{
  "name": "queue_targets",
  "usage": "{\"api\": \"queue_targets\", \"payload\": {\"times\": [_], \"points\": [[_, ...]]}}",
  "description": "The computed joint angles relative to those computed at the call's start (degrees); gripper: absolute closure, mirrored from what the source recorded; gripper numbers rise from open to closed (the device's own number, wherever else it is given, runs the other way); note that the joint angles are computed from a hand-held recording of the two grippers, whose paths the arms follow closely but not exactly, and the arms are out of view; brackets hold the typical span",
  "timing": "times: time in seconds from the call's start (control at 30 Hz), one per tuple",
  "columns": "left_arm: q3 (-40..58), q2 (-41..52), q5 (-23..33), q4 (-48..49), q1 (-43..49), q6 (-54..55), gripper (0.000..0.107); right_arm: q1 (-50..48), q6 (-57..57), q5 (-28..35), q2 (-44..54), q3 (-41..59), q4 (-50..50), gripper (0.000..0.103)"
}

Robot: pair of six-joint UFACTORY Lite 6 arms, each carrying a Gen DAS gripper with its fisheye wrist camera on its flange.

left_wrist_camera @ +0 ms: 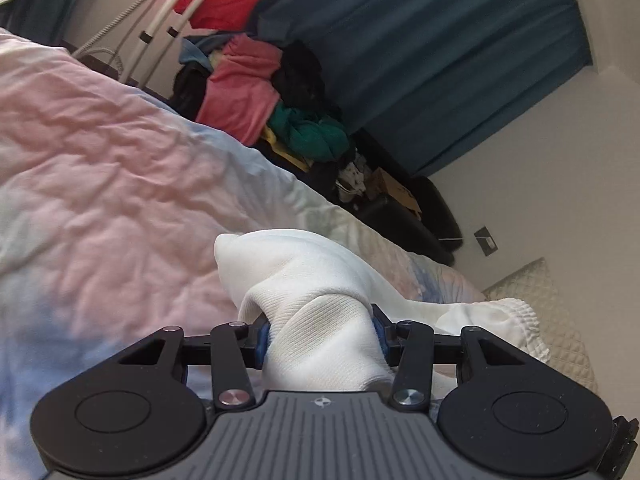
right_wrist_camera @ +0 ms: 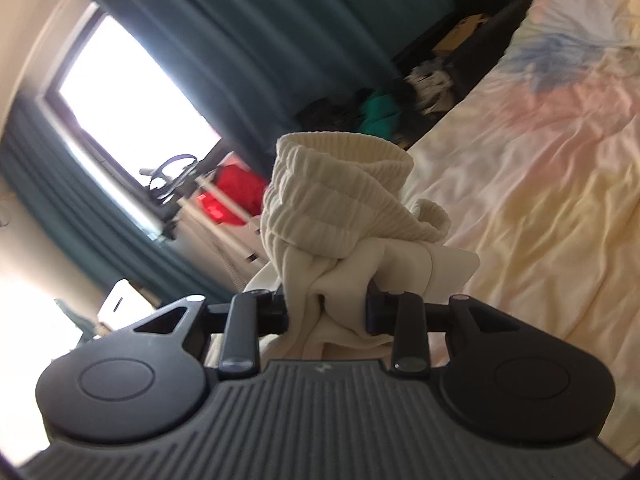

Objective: Fold clothes

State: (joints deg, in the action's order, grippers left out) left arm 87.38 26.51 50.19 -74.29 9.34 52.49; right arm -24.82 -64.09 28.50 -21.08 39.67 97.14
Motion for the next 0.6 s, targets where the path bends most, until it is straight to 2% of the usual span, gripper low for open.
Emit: {"api": "queue_targets", "payload": {"times": [0.17,0.27,0.43,0.6], "points": [[20.3,18.8,-6.6,2.8,-12.4,-5.4,0.058,-10.5,-9.6,6.4,18.4,8.4,5.8,0.068],[25.9,26.3,-8.4,3.9,-15.0,-3.1,0.058,-12.9,-16.8,8.5,25.6,8.1,10.1,0.068],[10.4,23.6,-6.1,-7.7,-12.2,22.6,0.052,-17.8,-30.4,16.6,27.3,-5.0,18.0,0.066],[-5.1,20.5,-5.5,-15.5,-8.9,41.7,0.044,-19.9,-47.1,20.9,29.5,-18.8,27.1,0.057]]}}
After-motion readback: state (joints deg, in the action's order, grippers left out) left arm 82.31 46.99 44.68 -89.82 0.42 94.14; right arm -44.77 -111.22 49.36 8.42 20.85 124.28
